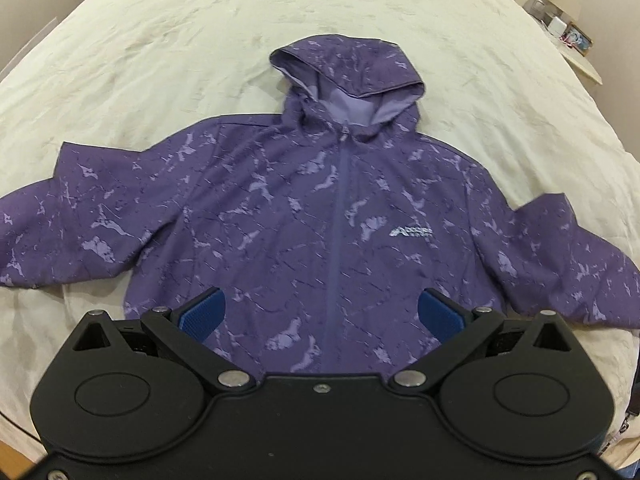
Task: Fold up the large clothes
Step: 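Reach the left gripper to the sleeve cuff nearest it and grasp it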
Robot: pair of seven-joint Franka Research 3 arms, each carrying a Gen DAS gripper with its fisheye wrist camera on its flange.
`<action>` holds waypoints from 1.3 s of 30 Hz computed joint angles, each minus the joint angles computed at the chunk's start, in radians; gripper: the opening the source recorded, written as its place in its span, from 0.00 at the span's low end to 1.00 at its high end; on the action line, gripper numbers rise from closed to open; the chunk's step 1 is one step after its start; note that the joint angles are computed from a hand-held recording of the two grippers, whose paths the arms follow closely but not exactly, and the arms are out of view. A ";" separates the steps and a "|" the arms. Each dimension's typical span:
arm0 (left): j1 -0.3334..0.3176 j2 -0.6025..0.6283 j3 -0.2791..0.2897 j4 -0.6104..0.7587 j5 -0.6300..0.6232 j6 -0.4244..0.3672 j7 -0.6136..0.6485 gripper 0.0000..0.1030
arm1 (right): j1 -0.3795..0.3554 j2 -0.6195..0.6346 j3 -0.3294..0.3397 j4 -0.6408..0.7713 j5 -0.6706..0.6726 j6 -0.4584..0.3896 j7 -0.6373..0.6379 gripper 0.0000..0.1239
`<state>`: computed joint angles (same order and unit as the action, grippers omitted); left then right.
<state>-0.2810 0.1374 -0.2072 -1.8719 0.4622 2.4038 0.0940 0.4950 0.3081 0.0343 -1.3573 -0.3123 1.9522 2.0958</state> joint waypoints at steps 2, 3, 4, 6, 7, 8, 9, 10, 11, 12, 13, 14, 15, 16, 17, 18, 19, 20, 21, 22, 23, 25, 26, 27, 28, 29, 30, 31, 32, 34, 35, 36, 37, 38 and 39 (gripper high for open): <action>0.006 0.005 0.006 -0.009 0.001 0.004 0.001 0.87 | -0.003 0.023 0.004 0.032 0.021 -0.008 -0.010 0.82; 0.008 0.008 0.009 -0.013 0.005 0.009 -0.004 0.87 | -0.007 0.033 0.006 0.046 0.043 -0.011 -0.016 0.82; 0.011 0.010 0.012 -0.020 0.008 0.020 -0.013 0.87 | -0.010 0.040 0.007 0.057 0.063 -0.014 -0.017 0.82; 0.019 0.018 0.020 -0.033 0.015 0.057 -0.034 0.88 | -0.020 0.055 0.009 0.080 0.116 -0.019 -0.015 0.82; 0.022 0.021 0.024 -0.040 0.020 0.077 -0.044 0.90 | -0.023 0.059 0.008 0.086 0.137 -0.019 -0.010 0.82; 0.026 0.025 0.029 -0.048 0.028 0.103 -0.059 0.93 | -0.026 0.063 0.008 0.091 0.154 -0.020 -0.006 0.82; 0.028 0.034 0.031 -0.047 0.029 0.118 -0.069 0.95 | -0.025 0.065 0.007 0.094 0.163 -0.021 -0.003 0.82; 0.030 0.040 0.034 -0.048 0.030 0.133 -0.084 0.96 | -0.024 0.066 0.006 0.095 0.168 -0.024 -0.002 0.82; 0.031 0.045 0.040 -0.053 0.037 0.153 -0.108 0.99 | -0.022 0.069 0.004 0.099 0.168 -0.029 -0.003 0.82; 0.029 0.046 0.047 -0.058 0.052 0.167 -0.138 0.99 | -0.020 0.071 0.003 0.102 0.166 -0.032 -0.004 0.82; 0.027 0.050 0.051 -0.056 0.062 0.169 -0.162 0.99 | -0.018 0.074 0.001 0.107 0.165 -0.040 -0.006 0.82; 0.025 0.051 0.056 -0.057 0.076 0.173 -0.194 0.99 | -0.017 0.077 0.001 0.110 0.166 -0.048 -0.007 0.82; 0.026 0.052 0.059 -0.057 0.082 0.176 -0.214 0.99 | -0.017 0.078 0.000 0.110 0.168 -0.052 -0.008 0.82; 0.027 0.051 0.060 -0.060 0.082 0.179 -0.236 0.99 | -0.017 0.079 0.000 0.110 0.171 -0.057 -0.009 0.82; 0.029 0.047 0.060 -0.064 0.079 0.183 -0.252 0.99 | -0.017 0.082 0.000 0.111 0.174 -0.062 -0.010 0.82; 0.034 0.051 0.059 -0.061 0.072 0.185 -0.254 0.99 | -0.018 0.084 0.000 0.112 0.177 -0.067 -0.013 0.82; 0.039 0.050 0.056 -0.061 0.058 0.186 -0.249 0.99 | -0.020 0.085 0.000 0.111 0.181 -0.069 -0.016 0.82; 0.042 0.052 0.056 -0.059 0.054 0.190 -0.250 0.99 | -0.021 0.084 0.001 0.107 0.187 -0.070 -0.020 0.82; 0.041 0.051 0.060 -0.063 0.065 0.199 -0.264 0.98 | -0.023 0.081 0.001 0.101 0.191 -0.070 -0.023 0.82; 0.031 0.042 0.071 -0.075 0.111 0.211 -0.315 0.93 | -0.025 0.080 0.003 0.097 0.197 -0.069 -0.028 0.82; 0.023 0.036 0.076 -0.079 0.147 0.203 -0.352 0.69 | -0.027 0.077 0.004 0.091 0.202 -0.066 -0.034 0.82; 0.003 0.025 0.084 -0.071 0.168 0.137 -0.364 0.28 | -0.031 0.069 0.006 0.072 0.213 -0.056 -0.045 0.82; 0.021 0.014 0.067 -0.085 0.182 0.151 -0.381 0.21 | -0.034 0.064 0.007 0.062 0.217 -0.048 -0.050 0.82; 0.025 0.003 0.068 -0.103 0.205 0.182 -0.412 0.15 | -0.037 0.057 0.008 0.048 0.223 -0.040 -0.055 0.82; 0.025 -0.011 0.069 -0.115 0.235 0.189 -0.449 0.15 | -0.041 0.050 0.009 0.034 0.231 -0.031 -0.061 0.82; 0.023 -0.018 0.063 -0.107 0.251 0.164 -0.458 0.15 | -0.047 0.042 0.011 0.018 0.242 -0.022 -0.070 0.82; 0.022 -0.021 0.056 -0.095 0.263 0.139 -0.456 0.14 | -0.053 0.030 0.013 -0.005 0.251 -0.010 -0.079 0.82; 0.018 -0.030 0.049 -0.081 0.288 0.114 -0.451 0.14 | -0.058 0.019 0.015 -0.026 0.260 0.003 -0.088 0.82; 0.014 -0.037 0.042 -0.068 0.315 0.098 -0.450 0.14 | -0.065 0.005 0.016 -0.051 0.270 0.019 -0.099 0.82; 0.002 -0.045 0.026 -0.029 0.363 0.057 -0.445 0.14 | -0.081 -0.019 0.020 -0.099 0.293 0.049 -0.127 0.82; -0.006 -0.047 0.018 -0.001 0.393 0.037 -0.440 0.14 | -0.088 -0.031 0.022 -0.120 0.305 0.061 -0.141 0.82; -0.014 -0.044 0.010 0.028 0.420 0.021 -0.433 0.14 | -0.095 -0.042 0.024 -0.141 0.316 0.072 -0.156 0.82; -0.025 -0.039 0.003 0.063 0.447 0.005 -0.421 0.14 | -0.105 -0.058 0.025 -0.167 0.331 0.087 -0.176 0.82; -0.038 -0.029 -0.005 0.109 0.479 -0.011 -0.401 0.14 | -0.112 -0.071 0.025 -0.191 0.340 0.101 -0.189 0.82; -0.049 -0.017 -0.010 0.145 0.499 -0.019 -0.382 0.14 | -0.118 -0.086 0.025 -0.215 0.346 0.115 -0.200 0.82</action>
